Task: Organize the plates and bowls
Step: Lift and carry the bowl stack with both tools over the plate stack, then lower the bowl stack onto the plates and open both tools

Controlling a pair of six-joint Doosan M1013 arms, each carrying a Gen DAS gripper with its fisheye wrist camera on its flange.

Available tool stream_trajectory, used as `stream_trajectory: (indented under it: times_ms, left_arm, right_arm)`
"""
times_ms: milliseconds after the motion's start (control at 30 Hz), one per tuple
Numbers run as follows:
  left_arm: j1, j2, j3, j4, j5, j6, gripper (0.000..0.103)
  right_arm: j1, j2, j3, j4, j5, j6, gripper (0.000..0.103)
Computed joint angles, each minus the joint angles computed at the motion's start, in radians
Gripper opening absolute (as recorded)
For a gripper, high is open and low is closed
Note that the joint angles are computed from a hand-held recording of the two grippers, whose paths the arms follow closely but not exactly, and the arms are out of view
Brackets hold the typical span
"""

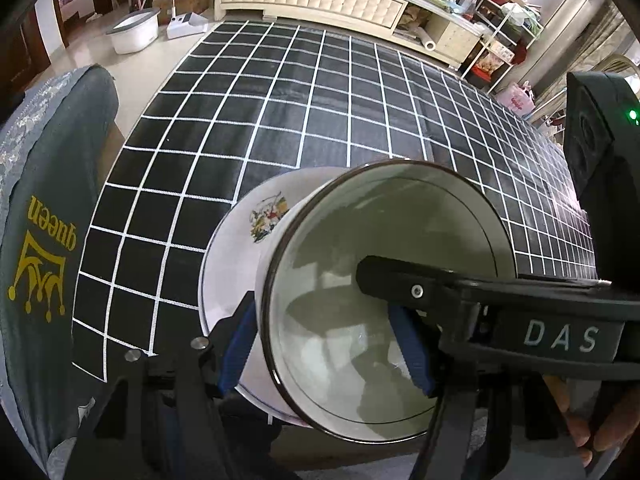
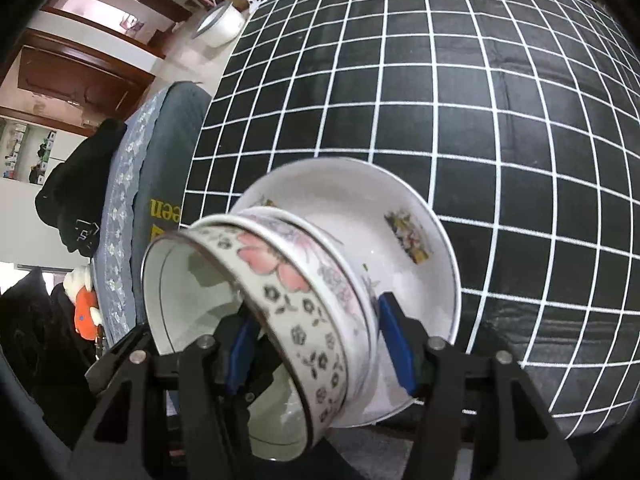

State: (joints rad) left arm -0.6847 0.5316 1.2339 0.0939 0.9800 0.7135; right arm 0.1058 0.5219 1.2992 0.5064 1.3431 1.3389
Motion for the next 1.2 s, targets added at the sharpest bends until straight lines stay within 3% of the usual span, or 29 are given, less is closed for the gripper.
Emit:
stream_trajectory:
  times_ms: [367,600,967,1200]
  left_arm:
    - [-0.007,0.020,-0.029,0.041,0.013,0.014,0.063]
    - [-0.005,0.020,-0.024,0.043,0.000,0.018,0.063]
    - [-0.017,-0.005,-0.001,0.134,-0.033,-0.040,0.063]
    - [-0.052,-0.022,0.003,0.263,-0.006,-0.104,0.063]
  right_arm:
    - [-0.021,0.024,-0.013,0.048,0.046,0.021,0.062]
    - [-0.020,0.017,-0.012,0.033,0.034,-0.012,0.062]
    - [-0.005,-0.035,0.011,-0.039,-0.082,-0.086,0.066]
    - [-0.012,-0.077,0.049,-0.020,-0.136,-0.151,0.066]
